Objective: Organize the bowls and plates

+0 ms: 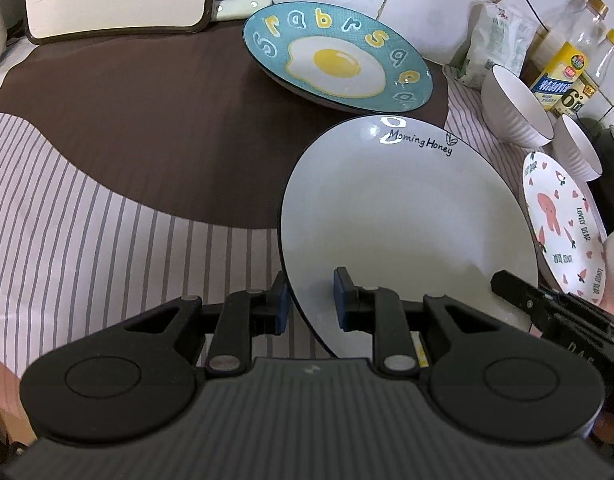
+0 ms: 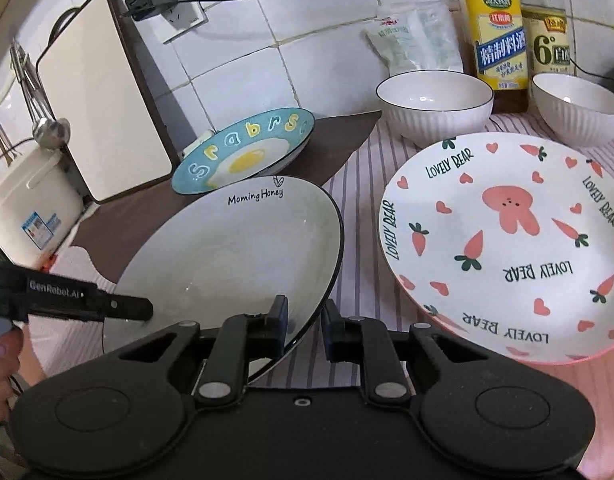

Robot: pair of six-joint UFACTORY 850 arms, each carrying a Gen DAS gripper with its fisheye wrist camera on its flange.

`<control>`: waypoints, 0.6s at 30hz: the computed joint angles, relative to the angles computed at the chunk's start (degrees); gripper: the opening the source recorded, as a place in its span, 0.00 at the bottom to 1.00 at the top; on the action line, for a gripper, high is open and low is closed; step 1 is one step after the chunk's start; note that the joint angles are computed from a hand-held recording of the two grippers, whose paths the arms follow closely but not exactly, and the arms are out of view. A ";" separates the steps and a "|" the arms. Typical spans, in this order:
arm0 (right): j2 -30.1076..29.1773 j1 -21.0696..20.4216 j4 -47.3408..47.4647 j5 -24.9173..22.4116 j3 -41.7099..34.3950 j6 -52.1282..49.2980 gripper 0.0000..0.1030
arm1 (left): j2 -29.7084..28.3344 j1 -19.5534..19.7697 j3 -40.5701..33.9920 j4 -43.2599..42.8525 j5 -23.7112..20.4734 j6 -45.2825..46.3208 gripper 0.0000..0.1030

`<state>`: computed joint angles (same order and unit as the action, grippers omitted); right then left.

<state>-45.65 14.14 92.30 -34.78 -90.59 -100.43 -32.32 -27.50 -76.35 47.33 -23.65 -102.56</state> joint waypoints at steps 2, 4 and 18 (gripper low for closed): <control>-0.18 0.13 0.26 0.44 -0.05 -0.17 0.21 | -0.36 0.17 -0.28 -0.28 -0.17 0.36 0.20; -0.06 0.19 1.87 0.67 0.42 -2.01 0.21 | -0.39 0.08 -0.18 0.89 -0.21 -1.27 0.20; 8.42 -2.98 4.10 0.50 9.90 -11.15 0.46 | 2.16 -3.24 -1.42 -5.38 -7.69 1.23 0.23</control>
<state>-37.23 11.17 96.39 -34.28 -80.69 -111.58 -30.16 -30.74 -77.77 41.95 -31.34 -101.32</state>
